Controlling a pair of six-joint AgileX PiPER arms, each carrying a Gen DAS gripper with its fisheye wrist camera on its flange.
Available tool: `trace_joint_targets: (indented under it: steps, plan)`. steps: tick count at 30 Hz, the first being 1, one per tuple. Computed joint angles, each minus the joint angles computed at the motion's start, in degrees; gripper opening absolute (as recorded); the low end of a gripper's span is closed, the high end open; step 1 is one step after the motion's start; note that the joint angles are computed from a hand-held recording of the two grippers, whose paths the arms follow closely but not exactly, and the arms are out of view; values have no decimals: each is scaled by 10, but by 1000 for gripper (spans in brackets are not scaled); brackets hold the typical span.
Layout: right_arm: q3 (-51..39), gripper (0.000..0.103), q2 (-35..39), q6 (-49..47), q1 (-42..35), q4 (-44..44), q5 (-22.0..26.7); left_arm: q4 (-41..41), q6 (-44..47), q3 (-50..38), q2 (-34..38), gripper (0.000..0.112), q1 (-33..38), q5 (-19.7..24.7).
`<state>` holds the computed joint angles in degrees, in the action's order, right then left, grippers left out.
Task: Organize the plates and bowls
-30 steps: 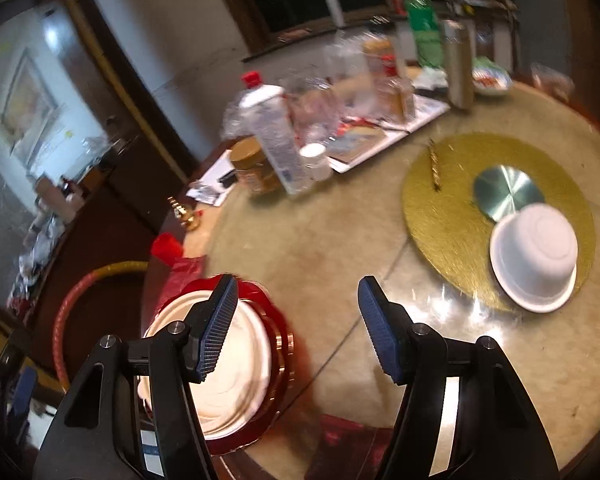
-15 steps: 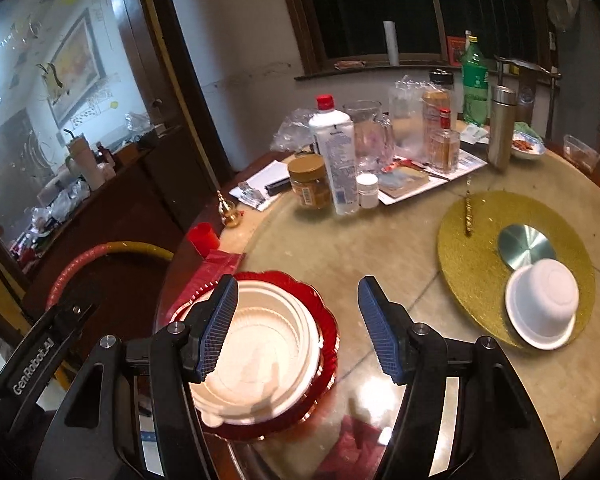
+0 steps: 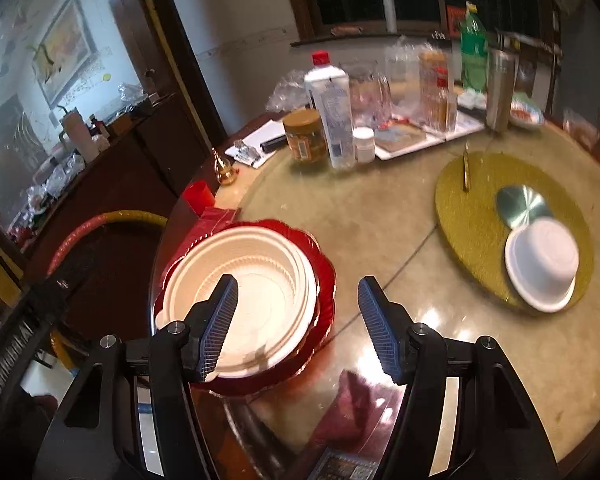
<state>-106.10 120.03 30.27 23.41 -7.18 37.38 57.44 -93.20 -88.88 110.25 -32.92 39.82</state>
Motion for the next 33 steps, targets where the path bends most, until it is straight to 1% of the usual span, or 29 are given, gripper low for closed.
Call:
trace_joint_targets:
  steps: [2, 4, 5, 8, 10, 12, 16, 17, 19, 20, 21, 22, 23, 25, 26, 27, 30, 32, 33]
  plan:
    - [-3, 63, 8, 32, -3, -16, 7, 7, -10, 7, -4, 81, 2, 0]
    - [-34, 63, 25, 14, -7, 13, 27, -1, -1, 11, -7, 81, 7, -9]
    - [-37, 63, 25, 2, -4, 21, 25, 0, 2, 14, -8, 81, 8, -11]
    - [-1, 63, 3, 4, 14, -5, -6, 9, -8, 18, -8, 81, 10, -12]
    - [6, 63, 0, 13, 13, -7, -9, -2, 10, 8, -1, 81, 12, -10]
    - [17, 63, -5, 13, 7, 5, -18, -16, 23, 1, 5, 81, 13, -9]
    - [30, 63, -11, -19, -4, 27, -36, -12, 15, -3, 8, 81, 7, 7]
    - [30, 63, -9, -20, -9, 33, -38, -11, 19, -8, 11, 81, 5, 13]
    - [17, 63, 2, -23, -20, 48, -20, -12, 21, -12, 13, 81, 4, 18]
    - [28, 63, -3, -21, -25, 55, -28, -17, 27, -9, 11, 81, 5, 11]
    - [57, 63, -17, -9, -26, 48, -56, -8, 22, -6, 9, 81, 3, 12]
    - [70, 63, -22, 1, -23, 34, -69, 4, 12, -3, 8, 81, 1, 15]
    - [71, 63, -20, 3, -21, 26, -68, 4, 12, -6, 11, 81, 2, 15]
    - [65, 63, -17, -27, -22, 62, -55, -21, 35, -16, 15, 81, 7, 7]
    - [65, 63, -20, -33, -20, 64, -51, -24, 38, -17, 15, 81, 8, 3]
    - [67, 63, -25, -23, -15, 46, -49, -22, 37, -14, 13, 81, 8, 0]
    - [89, 63, -43, 33, -3, -19, -65, -13, 20, 1, 7, 81, 7, -9]
    - [74, 63, -37, 27, -5, -9, -46, -32, 35, 3, 5, 81, 12, -21]
    - [74, 63, -38, 25, -6, -6, -46, -34, 37, 1, 5, 81, 12, -18]
